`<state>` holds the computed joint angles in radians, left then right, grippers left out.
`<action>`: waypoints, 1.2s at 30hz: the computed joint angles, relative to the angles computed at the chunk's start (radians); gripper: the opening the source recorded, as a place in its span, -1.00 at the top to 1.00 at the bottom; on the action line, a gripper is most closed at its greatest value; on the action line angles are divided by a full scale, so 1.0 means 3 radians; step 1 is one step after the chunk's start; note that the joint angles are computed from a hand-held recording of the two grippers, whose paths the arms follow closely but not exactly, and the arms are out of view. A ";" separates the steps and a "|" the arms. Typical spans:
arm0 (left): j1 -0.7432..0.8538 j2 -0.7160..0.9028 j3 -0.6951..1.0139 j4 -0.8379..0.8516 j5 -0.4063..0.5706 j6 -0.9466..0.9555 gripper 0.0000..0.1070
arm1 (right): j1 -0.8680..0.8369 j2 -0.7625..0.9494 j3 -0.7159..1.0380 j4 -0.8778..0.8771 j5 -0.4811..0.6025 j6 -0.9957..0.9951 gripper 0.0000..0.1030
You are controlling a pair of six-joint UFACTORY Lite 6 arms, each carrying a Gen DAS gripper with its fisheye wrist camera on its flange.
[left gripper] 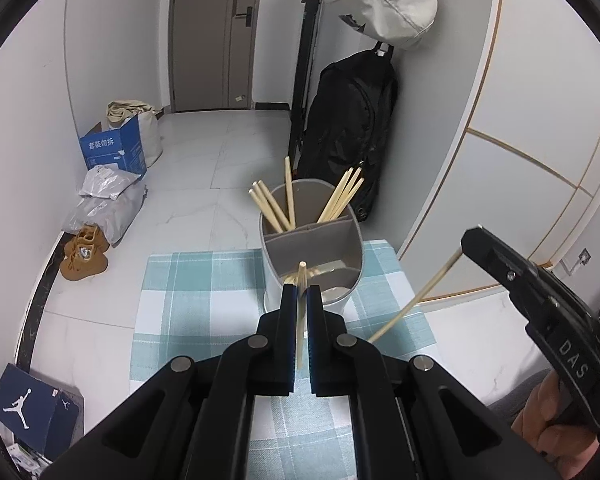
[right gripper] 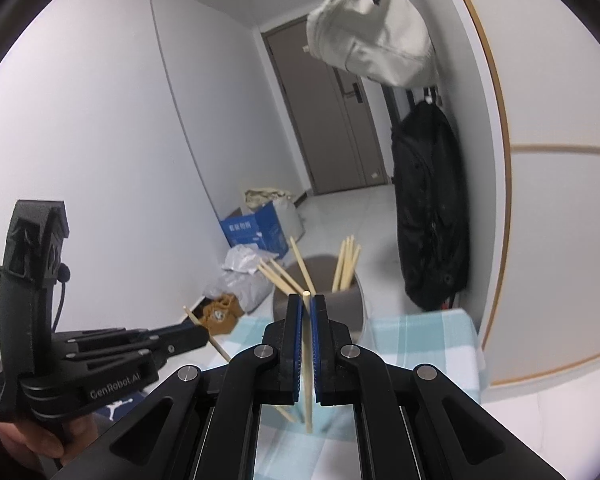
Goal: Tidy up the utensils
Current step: 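Carry both held chopsticks up over the white holder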
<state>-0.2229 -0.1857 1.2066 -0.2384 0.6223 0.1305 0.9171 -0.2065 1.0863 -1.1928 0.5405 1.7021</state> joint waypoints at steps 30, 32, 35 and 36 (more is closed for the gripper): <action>0.0051 0.2284 0.3851 0.0141 0.1329 -0.0145 0.99 | -0.1194 0.1446 0.2585 0.2405 -0.0219 -0.3060 0.93; 0.0051 0.2476 0.4129 0.0148 0.1420 -0.0169 0.99 | -0.1236 0.1551 0.2706 0.2498 -0.0223 -0.3163 0.93; 0.0057 0.2658 0.4293 0.0148 0.1428 -0.0166 0.99 | -0.1296 0.1748 0.2909 0.2654 -0.0221 -0.3342 0.93; 0.0064 0.2646 0.4195 0.0142 0.1364 -0.0149 0.99 | -0.1312 0.1795 0.2949 0.2702 -0.0221 -0.3386 0.93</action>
